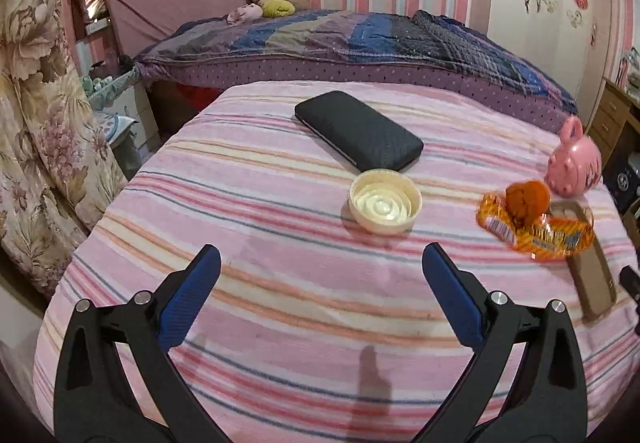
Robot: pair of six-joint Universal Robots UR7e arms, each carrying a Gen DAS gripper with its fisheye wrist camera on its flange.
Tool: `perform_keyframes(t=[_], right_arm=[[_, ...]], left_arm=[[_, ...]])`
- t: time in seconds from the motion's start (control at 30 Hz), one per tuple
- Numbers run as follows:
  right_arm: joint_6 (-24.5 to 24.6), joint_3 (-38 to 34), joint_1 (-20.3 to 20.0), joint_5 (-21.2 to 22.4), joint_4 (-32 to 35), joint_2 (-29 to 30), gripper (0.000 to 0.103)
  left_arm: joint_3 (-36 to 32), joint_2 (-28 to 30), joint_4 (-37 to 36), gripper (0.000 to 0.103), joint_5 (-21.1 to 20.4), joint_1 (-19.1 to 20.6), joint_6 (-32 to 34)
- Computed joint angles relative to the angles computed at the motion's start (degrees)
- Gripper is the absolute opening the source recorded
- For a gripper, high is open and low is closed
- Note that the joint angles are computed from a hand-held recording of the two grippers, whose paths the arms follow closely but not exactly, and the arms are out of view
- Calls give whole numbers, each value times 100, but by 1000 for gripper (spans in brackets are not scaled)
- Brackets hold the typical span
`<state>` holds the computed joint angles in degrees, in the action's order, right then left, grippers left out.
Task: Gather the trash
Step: 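Move both open tools back over the bed toward the orange wrapper, then grasp the orange bottle cap with the right tool while the left tool approaches the wrapper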
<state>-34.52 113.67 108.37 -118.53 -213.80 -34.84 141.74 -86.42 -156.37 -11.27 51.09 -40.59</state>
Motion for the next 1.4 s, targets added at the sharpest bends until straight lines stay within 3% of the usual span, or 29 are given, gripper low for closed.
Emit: perform_keyframes(t=[0.07, 0.23, 0.33, 0.43, 0.47, 0.53, 0.8, 1.0, 1.1, 1.4], right_arm=[[11, -186, 53, 6, 78, 109, 98], [80, -757, 162, -1, 514, 403, 98], [56, -1123, 221, 92, 829, 571, 98], [-50, -1472, 269, 63, 1109, 769, 95], [-70, -1561, 277, 97, 1252, 809, 92], [-72, -1636, 274, 191, 1479, 826, 74], [-229, -1891, 292, 365, 2141, 939, 39], [-179, -1703, 181, 884, 2496, 748, 13], [-325, -1526, 190, 893, 2201, 709, 12], [121, -572, 21, 843, 1587, 21, 12]], left_arm=[[-83, 91, -513, 98, -103, 89, 305], [-233, 76, -900, 98, -365, 210, 424], [-271, 174, -1118, 98, -235, 242, 614], [-354, 221, -716, 97, 0, 321, 465], [-377, 221, -627, 97, 8, 358, 443], [-395, 198, -658, 97, -44, 404, 507], [-442, 309, -911, 98, -21, 440, 823], [-537, 466, -864, 97, -32, 439, 851], [-550, 532, -800, 97, 13, 397, 848], [-541, 596, -695, 97, -136, 242, 730]])
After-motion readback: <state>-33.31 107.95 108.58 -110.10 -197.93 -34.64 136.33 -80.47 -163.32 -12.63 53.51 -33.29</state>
